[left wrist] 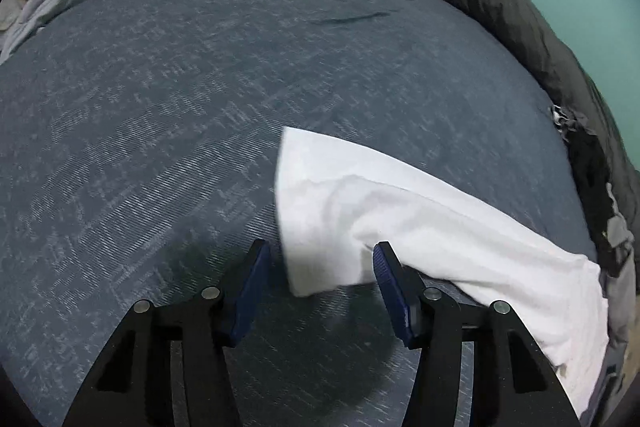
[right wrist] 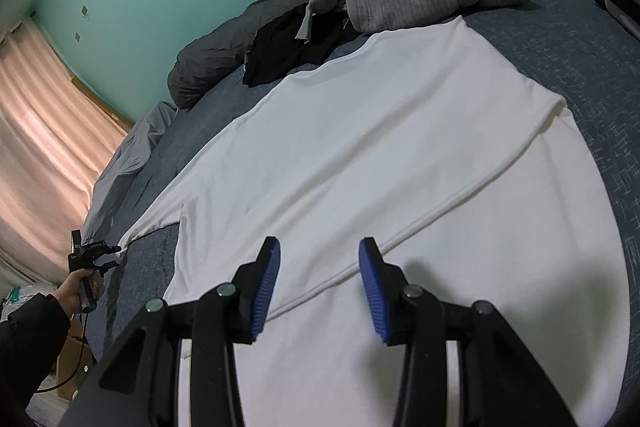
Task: Fold clothes
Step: 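Grasp the other white sleeve cuff with the left gripper, then carry the sleeve across the shirt body and open the left gripper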
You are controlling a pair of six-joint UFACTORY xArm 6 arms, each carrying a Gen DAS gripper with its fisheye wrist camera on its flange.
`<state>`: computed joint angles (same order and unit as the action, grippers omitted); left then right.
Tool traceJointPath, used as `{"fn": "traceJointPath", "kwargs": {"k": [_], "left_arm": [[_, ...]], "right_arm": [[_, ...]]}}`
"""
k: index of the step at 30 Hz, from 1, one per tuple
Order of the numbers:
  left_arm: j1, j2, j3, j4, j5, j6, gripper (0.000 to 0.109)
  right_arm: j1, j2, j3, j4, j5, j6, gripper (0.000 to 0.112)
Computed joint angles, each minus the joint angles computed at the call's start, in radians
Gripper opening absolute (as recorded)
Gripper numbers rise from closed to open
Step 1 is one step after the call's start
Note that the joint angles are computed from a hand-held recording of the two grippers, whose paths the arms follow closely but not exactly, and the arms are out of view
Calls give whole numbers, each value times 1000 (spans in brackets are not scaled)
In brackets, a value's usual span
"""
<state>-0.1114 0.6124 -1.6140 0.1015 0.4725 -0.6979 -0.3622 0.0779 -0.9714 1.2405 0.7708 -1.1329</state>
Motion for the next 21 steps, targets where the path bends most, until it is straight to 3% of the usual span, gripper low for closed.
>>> {"fn": "traceJointPath", "kwargs": {"k": [7, 8, 9, 10, 21], "left_arm": [[-3, 23, -7, -79, -27, 66, 56], [-4, 24, -8, -96, -33, 80, 35], [-7, 28, -13, -133, -32, 119, 20], [-11, 28, -15, -142, -34, 136, 13], [-71, -18, -87, -147, -20, 229, 9]], "right_arm": [[4, 5, 1, -2, -5, 2, 41], [4, 5, 2, 0, -7, 1, 41], [4, 5, 2, 1, -8, 0, 41], [4, 7, 1, -1, -8, 2, 41], [-6, 11, -4, 11, 9, 4, 41]]}}
